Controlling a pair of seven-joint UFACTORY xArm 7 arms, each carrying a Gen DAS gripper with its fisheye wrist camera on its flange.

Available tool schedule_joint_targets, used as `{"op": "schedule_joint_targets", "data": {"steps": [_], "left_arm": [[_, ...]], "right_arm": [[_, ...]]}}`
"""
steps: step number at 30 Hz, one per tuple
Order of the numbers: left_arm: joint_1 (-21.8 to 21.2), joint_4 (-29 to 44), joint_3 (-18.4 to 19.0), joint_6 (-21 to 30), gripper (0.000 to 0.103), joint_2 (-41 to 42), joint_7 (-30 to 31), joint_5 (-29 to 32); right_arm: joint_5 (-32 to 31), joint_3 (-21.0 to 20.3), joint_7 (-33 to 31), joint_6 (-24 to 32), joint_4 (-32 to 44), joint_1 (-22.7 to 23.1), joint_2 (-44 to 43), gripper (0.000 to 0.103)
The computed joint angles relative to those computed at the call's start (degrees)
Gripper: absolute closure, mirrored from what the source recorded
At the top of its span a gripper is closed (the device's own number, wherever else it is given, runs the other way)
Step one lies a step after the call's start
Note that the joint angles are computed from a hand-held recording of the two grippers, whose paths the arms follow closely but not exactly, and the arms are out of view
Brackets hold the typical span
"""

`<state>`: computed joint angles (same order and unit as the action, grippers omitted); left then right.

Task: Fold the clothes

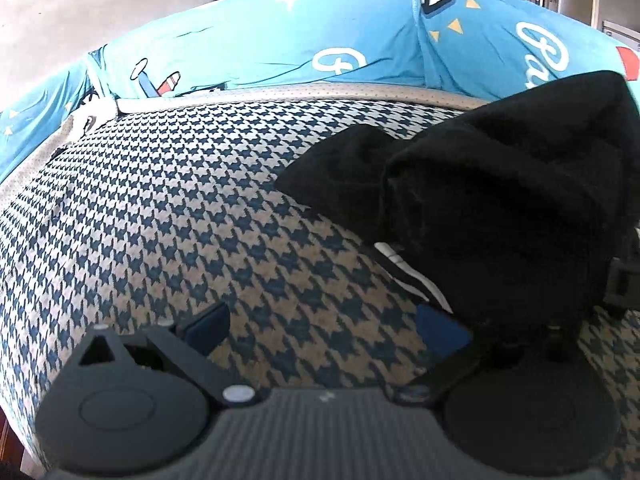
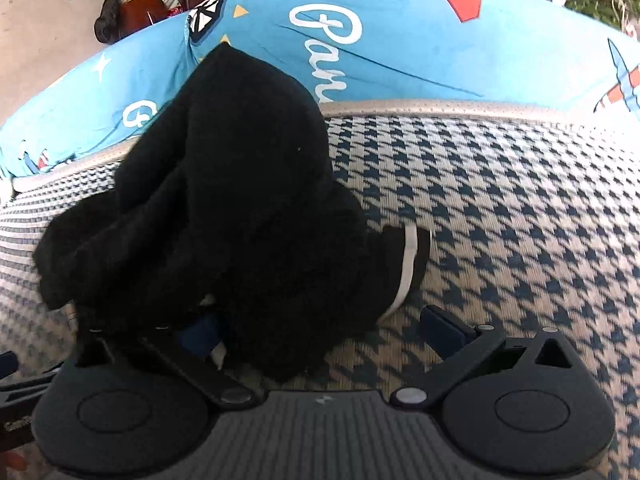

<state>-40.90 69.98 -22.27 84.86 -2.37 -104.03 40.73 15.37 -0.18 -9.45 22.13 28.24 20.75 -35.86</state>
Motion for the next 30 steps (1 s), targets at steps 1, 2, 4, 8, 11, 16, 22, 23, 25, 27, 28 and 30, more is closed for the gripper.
{"op": "schedule_joint_targets", "data": {"steps": [1, 2, 4, 8, 11, 16, 22, 23, 25, 27, 28, 30], "left_arm": [[-0.3, 0.2, -0.3, 0.1, 0.0, 0.0, 0.1, 0.0], [-0.5, 0.5, -0.5, 0.2, 0.0, 0.0, 0.3, 0.1], [-1.0, 0.5, -0.8, 0.3, 0.0, -0.2, 0.7, 0.3], [-1.8, 0.1, -1.5, 0.2, 0.0, -1.0, 1.1, -0.5], [-2.2, -0.5, -2.1, 0.1, 0.0, -1.9, 1.3, -1.4], [-2.8, 0.0, -3.4, 1.8, 0.0, -2.3, 1.4, -1.4], [-3.5, -0.3, -4.1, 2.2, 0.0, -3.5, 0.5, -3.4], [-3.6, -0.3, -4.4, 2.2, 0.0, -3.6, 0.3, -3.7], [-3.8, -0.2, -4.8, 2.6, 0.0, -3.8, 0.0, -4.2], [-4.1, 0.0, -5.3, 3.2, 0.0, -3.9, -0.3, -4.8], [-4.3, 0.3, -5.5, 3.9, 0.0, -3.7, -0.7, -5.2], [-4.7, 0.5, -5.8, 4.2, 0.0, -3.8, -1.2, -5.7]], "right_arm": [[0.5, -0.8, -0.3, 1.3, -0.2, 0.4, -1.2, 0.0], [0.6, -0.9, -0.3, 2.1, -0.7, 0.3, -2.7, 0.0], [0.0, -0.6, -0.3, 2.9, -2.2, -0.5, -6.0, 0.0], [-1.0, -0.8, -0.4, 5.9, -5.1, -1.0, -12.3, 0.0], [-0.6, -1.6, -0.6, 8.6, -7.2, -0.8, -17.3, 0.0], [-0.5, -1.5, -0.1, 10.5, -9.7, -1.4, -22.6, 0.0], [-0.6, -2.0, 1.2, 13.9, -11.4, -2.5, -27.1, 0.0], [-0.6, -2.1, 1.3, 14.4, -11.6, -2.7, -27.8, 0.0], [-0.6, -2.3, 1.4, 15.5, -11.9, -3.1, -29.1, 0.0], [-0.7, -2.5, 1.3, 16.1, -12.2, -3.4, -30.1, 0.0], [-0.8, -2.7, 1.1, 16.8, -12.1, -3.5, -30.3, 0.0], [-0.8, -3.2, 0.5, 17.9, -11.9, -3.6, -30.9, 0.0]]}}
